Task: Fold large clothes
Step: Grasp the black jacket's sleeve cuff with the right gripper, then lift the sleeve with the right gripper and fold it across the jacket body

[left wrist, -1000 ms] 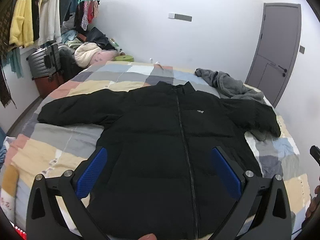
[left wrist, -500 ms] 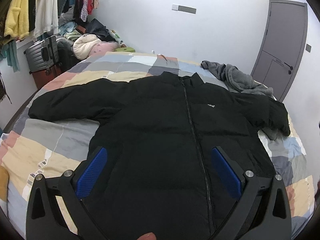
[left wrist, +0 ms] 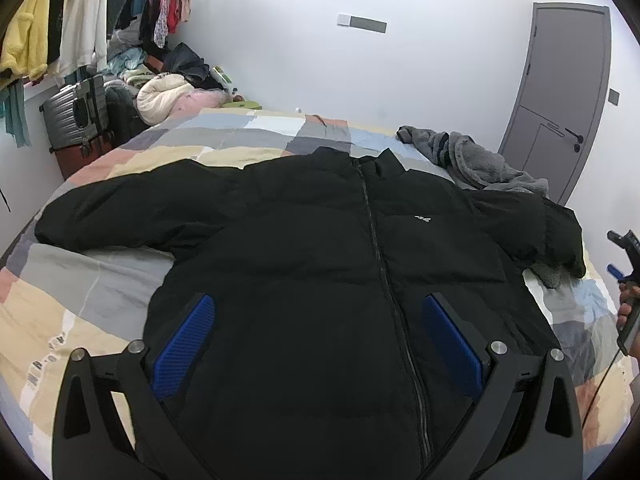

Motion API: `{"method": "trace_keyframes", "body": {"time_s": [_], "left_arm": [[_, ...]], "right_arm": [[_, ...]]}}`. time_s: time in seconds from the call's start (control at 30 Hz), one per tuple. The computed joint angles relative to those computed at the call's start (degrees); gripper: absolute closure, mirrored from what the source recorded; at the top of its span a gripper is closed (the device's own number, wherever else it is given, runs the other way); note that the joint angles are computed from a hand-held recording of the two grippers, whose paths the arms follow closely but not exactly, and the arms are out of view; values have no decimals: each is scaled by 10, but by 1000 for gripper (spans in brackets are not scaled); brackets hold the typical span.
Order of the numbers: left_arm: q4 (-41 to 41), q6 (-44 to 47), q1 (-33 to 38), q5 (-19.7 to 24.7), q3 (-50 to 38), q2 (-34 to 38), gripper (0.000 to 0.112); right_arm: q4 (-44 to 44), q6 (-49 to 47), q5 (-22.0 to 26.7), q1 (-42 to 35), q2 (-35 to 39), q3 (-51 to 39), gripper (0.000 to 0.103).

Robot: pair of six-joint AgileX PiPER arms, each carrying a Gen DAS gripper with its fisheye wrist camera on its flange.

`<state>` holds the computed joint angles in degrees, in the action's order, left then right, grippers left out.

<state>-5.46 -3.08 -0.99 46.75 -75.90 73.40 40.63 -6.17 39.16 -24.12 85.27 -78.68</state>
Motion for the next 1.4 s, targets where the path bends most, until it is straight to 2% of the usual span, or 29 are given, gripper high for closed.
{"method": "trace_keyframes", "body": {"time_s": [0.3, 0.37, 0.5, 0.63, 0.77, 0.8, 0.83, 0.87, 0.97, 1.03, 1.07, 1.27, 1.33, 1.4], "left_arm": [[-5, -30, -2, -26, -5, 55, 9], [1, -38, -6, -29, -7, 65, 9], [25, -70, -23, -33, -17, 88, 9], [50, -92, -33, -38, -21, 100, 9], [64, -108, -38, -46, -26, 115, 9], [66, -110, -39, -46, -28, 120, 9], [68, -111, -39, -45, -31, 126, 9], [69, -112, -39, -44, -32, 129, 9], [68, -111, -40, -42, -35, 142, 9], [66, -108, -41, -37, -40, 150, 9], [65, -105, -42, -34, -41, 151, 9], [50, -78, -32, -29, -38, 135, 9], [44, -68, -29, -31, -34, 125, 9], [43, -58, -24, -34, -27, 110, 9]], "right_arm": [[218, -73, -62, -107, 150, 8, 7], [244, -88, -80, -110, 175, 3, 11], [319, -144, -111, -112, 227, -26, 11], [394, -195, -116, -114, 280, -78, 12], [442, -233, -105, -121, 325, -135, 18], [440, -235, -101, -122, 335, -151, 20], [424, -227, -107, -120, 338, -160, 32], [406, -216, -112, -119, 344, -172, 54], [320, -142, -90, -118, 369, -230, 78], [263, -107, -100, -112, 368, -250, 88], [219, -79, -103, -109, 361, -259, 93], [82, 1, -78, -117, 320, -296, 99], [9, 61, -49, -119, 309, -326, 99], [-65, 126, 12, -121, 308, -387, 100]]}}
